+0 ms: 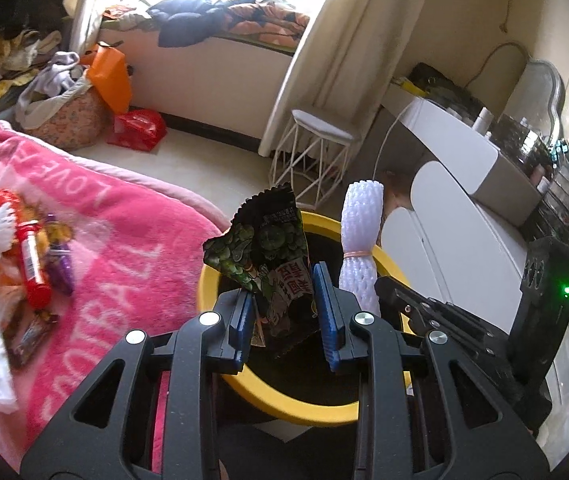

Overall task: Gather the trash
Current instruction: 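Carry the wrapper and foam net over the yellow-rimmed bin with both tools, then open both tools to drop the wrapper and foam net into the bin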

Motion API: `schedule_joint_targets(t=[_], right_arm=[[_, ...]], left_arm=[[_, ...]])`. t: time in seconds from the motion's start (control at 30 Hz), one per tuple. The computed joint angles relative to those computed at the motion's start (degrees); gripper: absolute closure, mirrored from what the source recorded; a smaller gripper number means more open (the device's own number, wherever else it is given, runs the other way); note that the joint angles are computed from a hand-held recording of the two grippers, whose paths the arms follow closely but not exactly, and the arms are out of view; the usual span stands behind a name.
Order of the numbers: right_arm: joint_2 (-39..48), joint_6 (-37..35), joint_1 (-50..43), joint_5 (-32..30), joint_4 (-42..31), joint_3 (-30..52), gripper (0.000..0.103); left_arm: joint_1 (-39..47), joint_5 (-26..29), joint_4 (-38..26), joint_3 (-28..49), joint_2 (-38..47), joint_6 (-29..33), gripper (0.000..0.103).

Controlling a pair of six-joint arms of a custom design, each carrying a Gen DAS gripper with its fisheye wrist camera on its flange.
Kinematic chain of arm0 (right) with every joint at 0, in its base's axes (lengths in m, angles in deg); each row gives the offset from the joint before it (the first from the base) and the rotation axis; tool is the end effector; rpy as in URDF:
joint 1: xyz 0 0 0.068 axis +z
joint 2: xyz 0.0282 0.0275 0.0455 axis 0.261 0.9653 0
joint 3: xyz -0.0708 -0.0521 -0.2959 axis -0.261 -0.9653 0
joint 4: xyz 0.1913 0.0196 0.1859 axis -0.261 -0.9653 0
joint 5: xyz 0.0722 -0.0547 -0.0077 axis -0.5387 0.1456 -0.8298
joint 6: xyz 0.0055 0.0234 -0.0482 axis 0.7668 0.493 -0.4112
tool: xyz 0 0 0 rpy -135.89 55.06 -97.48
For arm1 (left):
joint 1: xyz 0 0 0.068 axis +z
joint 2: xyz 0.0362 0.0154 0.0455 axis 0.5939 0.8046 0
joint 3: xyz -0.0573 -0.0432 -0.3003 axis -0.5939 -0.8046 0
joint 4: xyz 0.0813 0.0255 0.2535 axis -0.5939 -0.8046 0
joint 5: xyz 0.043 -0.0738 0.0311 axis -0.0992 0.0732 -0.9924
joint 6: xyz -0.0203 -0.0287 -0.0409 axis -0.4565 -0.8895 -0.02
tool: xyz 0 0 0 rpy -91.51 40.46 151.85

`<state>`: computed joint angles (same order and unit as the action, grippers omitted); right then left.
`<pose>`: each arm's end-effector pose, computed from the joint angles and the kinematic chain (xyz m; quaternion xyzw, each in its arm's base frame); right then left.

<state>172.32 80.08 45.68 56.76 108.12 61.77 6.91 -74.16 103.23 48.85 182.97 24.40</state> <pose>0.2052 0.1110 0.1164 0.0493 0.8859 0.1292 0.4428 0.2497 -0.1460 0.1325 0.1137 0.8904 -0.2236 0.3799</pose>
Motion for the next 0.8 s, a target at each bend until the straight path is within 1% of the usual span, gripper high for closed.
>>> schedule_joint_targets(t=[0.27,0.37,0.47,0.5,0.53,0.57,0.6,0.63,0.67,0.8], right_arm=[[0.7,0.4,-2.5,-0.9,1.0,-1.6,0.101],[1.1,0.6,-3.1,-1.2,1.3,-1.8,0.101],[1.3,0.6,-3.5,-1.3,1.2,-1.8,0.101],[1.5,0.7,-3.7,-1.3,1.1,-1.8,0.101],[1.6,1.0,-4.1,-1.6,0.7,-1.7,0.099],[1.5,1.2,-4.2,-1.4,0.2,-1.5,0.089],[1.3,1.3,-4.0,-0.6,-0.2,-1.5,0.071],[1.0,1.5,-3.6,0.1,-0.3,-1.6,0.063],[0.8,1.4,-3.8,0.1,0.3,-1.9,0.057],[0.0,1.4,-2.9,2.2,-0.5,-1.9,0.055]], left_arm=[[-1.4,0.7,-1.9,5.8,5.9,0.6,0.082],[-1.7,0.8,-2.2,7.2,7.3,0.7,0.081],[-1.6,1.7,-2.7,8.9,8.6,0.9,0.077],[-1.5,1.7,-2.3,8.9,8.8,1.0,0.069],[-1.7,1.4,-2.1,9.2,9.1,0.8,0.056],[-1.5,1.5,-1.6,9.1,9.3,0.6,0.049],[-1.3,1.8,-1.1,9.0,9.4,0.3,0.035],[-1.2,1.6,-0.4,8.7,9.3,-0.1,0.018],[-1.0,1.3,0.3,8.3,9.1,-0.5,0.011],[0.1,0.6,0.7,6.5,7.7,-1.3,0.01]])
